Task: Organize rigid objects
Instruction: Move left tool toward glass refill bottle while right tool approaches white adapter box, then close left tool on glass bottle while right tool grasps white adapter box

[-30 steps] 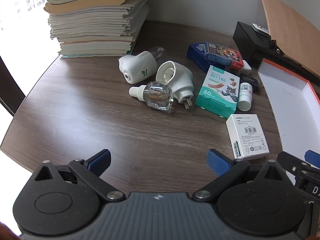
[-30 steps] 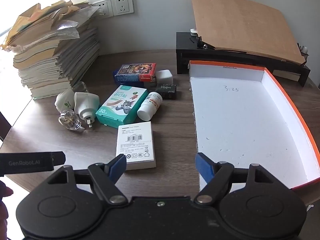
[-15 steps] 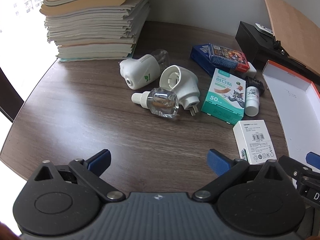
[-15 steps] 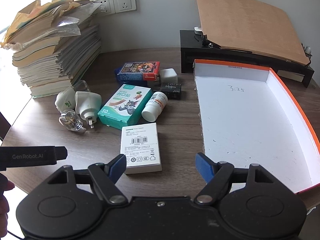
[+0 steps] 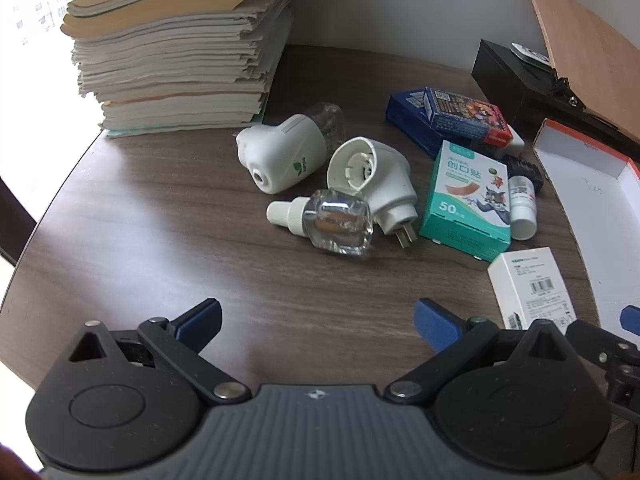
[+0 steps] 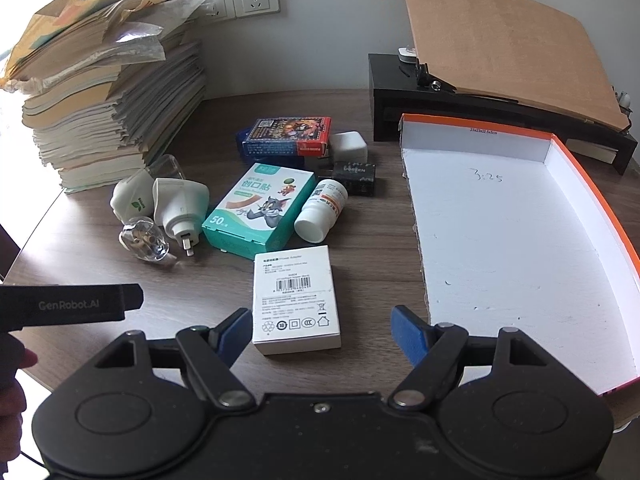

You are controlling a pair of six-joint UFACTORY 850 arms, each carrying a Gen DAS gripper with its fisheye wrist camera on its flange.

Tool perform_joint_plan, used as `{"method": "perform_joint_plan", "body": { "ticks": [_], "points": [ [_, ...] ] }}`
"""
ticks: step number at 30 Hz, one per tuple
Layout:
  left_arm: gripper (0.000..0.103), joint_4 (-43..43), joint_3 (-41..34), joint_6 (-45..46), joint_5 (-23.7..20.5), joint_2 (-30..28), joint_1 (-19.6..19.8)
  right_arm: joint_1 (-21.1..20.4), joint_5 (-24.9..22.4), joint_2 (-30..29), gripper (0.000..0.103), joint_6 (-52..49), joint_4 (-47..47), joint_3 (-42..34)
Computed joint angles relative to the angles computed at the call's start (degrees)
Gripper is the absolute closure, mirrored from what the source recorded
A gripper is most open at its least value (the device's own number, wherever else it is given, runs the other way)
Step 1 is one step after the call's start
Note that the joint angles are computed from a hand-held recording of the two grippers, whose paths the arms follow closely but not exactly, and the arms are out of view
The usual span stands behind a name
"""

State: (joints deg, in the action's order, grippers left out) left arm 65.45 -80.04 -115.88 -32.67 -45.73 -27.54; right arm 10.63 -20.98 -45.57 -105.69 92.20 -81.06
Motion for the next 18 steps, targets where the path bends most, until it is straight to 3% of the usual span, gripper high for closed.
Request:
{"method": "perform_joint_plan", "body": {
  "ticks": [8, 15, 18],
  "points": [
    [0.000, 12.85, 0.05, -9.03, 0.94, -2.04, 2.37, 0.77, 0.54, -1.20, 0.014, -4.54, 4.77, -0.58],
    [0.000, 24.76, 0.49, -20.34, 4.26, -3.58, 4.91, 1.92, 3.28, -2.93, 0.014, -4.45, 4.51, -2.21],
    [0.000, 31.24, 0.84, -25.38, 2.89, -4.22, 5.01, 2.27, 3.58, -3.82, 0.014, -2.77, 3.05, -3.24]
  ]
}}
